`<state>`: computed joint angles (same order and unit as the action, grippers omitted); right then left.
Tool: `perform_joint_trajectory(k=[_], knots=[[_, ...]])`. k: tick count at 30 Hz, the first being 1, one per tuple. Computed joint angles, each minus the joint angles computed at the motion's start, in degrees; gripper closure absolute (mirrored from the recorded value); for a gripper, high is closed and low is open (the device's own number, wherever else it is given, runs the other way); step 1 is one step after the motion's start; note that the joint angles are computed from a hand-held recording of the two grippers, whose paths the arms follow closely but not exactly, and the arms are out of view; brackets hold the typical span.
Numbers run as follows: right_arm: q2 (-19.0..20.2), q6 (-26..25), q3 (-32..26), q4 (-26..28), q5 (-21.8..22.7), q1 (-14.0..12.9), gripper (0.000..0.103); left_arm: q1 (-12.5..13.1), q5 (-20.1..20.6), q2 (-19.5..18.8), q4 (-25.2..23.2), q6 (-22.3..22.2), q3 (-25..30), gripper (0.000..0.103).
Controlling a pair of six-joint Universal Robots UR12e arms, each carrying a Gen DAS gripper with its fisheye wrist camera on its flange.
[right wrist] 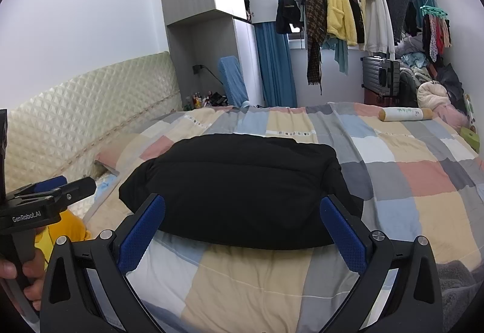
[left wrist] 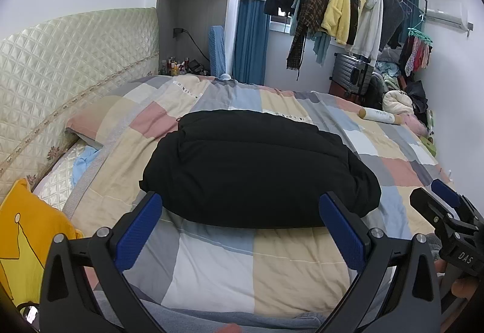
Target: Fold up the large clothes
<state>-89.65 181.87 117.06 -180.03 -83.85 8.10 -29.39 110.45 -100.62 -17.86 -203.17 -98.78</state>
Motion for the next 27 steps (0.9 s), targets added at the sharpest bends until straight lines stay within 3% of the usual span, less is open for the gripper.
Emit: perform_joint_trajectory(k=[6,27], knots=[[0.1,-0.8,0.1,-0.7,-2.2,0.7,0.000,0.1,0.1,0.0,0.0,-0.1,0.0,0.000],[-0.1,0.6,0.3,0.3,-0.4,-0.1,0.000,0.4,0.4,0.2,-0.3,0.2,-0.4,0.000]])
